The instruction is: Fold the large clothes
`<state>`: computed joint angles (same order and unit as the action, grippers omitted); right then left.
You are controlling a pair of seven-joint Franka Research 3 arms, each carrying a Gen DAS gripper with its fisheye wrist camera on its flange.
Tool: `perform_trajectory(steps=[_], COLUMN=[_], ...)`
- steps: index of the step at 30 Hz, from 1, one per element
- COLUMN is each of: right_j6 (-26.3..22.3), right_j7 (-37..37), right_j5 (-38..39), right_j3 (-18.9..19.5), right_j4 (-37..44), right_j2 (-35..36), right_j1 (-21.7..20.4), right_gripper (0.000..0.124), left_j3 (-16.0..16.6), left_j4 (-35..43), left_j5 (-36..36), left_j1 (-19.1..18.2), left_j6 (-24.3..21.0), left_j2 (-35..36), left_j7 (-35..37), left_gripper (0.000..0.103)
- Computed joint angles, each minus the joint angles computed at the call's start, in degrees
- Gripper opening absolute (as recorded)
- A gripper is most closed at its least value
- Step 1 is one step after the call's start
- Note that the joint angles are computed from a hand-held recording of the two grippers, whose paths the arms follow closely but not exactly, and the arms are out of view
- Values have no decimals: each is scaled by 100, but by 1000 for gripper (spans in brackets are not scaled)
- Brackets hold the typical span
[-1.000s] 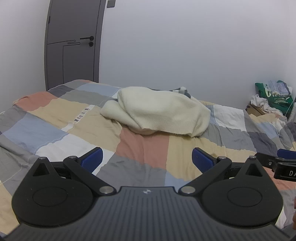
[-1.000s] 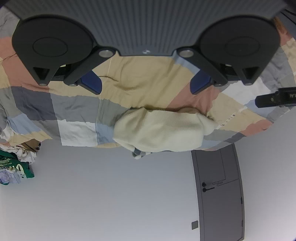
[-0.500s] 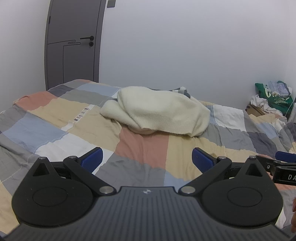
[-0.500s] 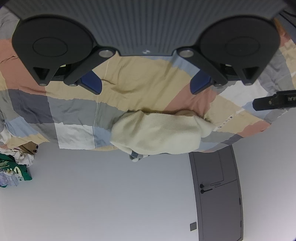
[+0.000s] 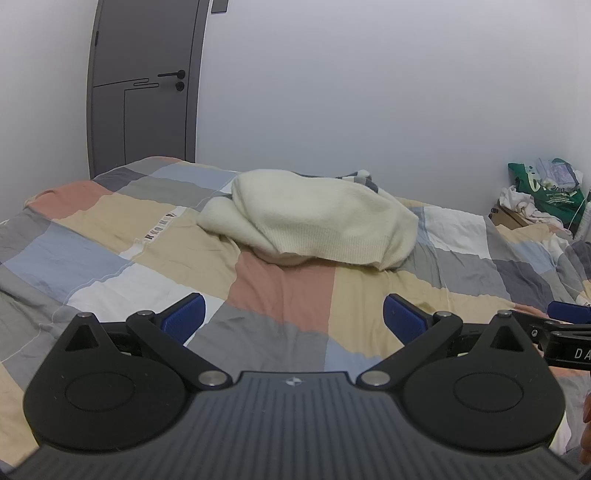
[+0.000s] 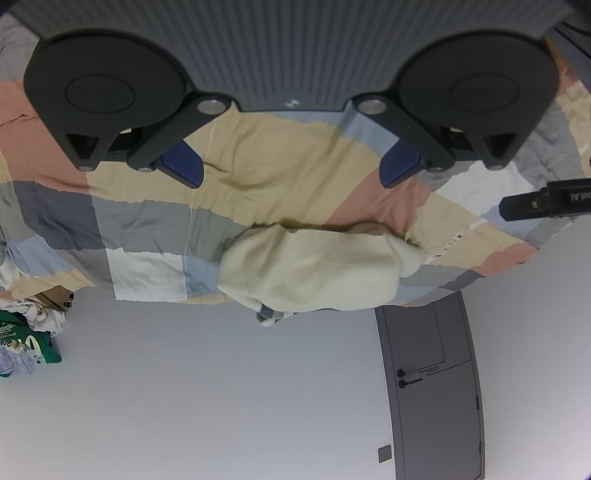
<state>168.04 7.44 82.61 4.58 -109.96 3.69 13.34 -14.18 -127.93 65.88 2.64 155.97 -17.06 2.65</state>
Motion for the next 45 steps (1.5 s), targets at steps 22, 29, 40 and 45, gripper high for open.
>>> perform_trajectory(steps=[22, 29, 40, 45], right_j6=[64, 131, 238, 393], right_j7=[-14, 117, -217, -32], right_j5=[22, -62, 300, 144], right_j3=[8, 29, 38, 50], right_j4=[-3, 25, 36, 22], right_j2=[11, 69, 60, 88], right_j1=[5, 5, 25, 63], right_gripper=[103, 103, 103, 103], left_j3=[13, -37, 35, 95], left_j4=[16, 105, 130, 83], left_j5=[47, 115, 228, 141], left_j1=[-24, -67, -119, -97], left_j6=[-9, -86, -6, 134], left_j2=[29, 88, 132, 113], left_j7=[-43, -80, -126, -32], left_gripper=[103, 103, 103, 103])
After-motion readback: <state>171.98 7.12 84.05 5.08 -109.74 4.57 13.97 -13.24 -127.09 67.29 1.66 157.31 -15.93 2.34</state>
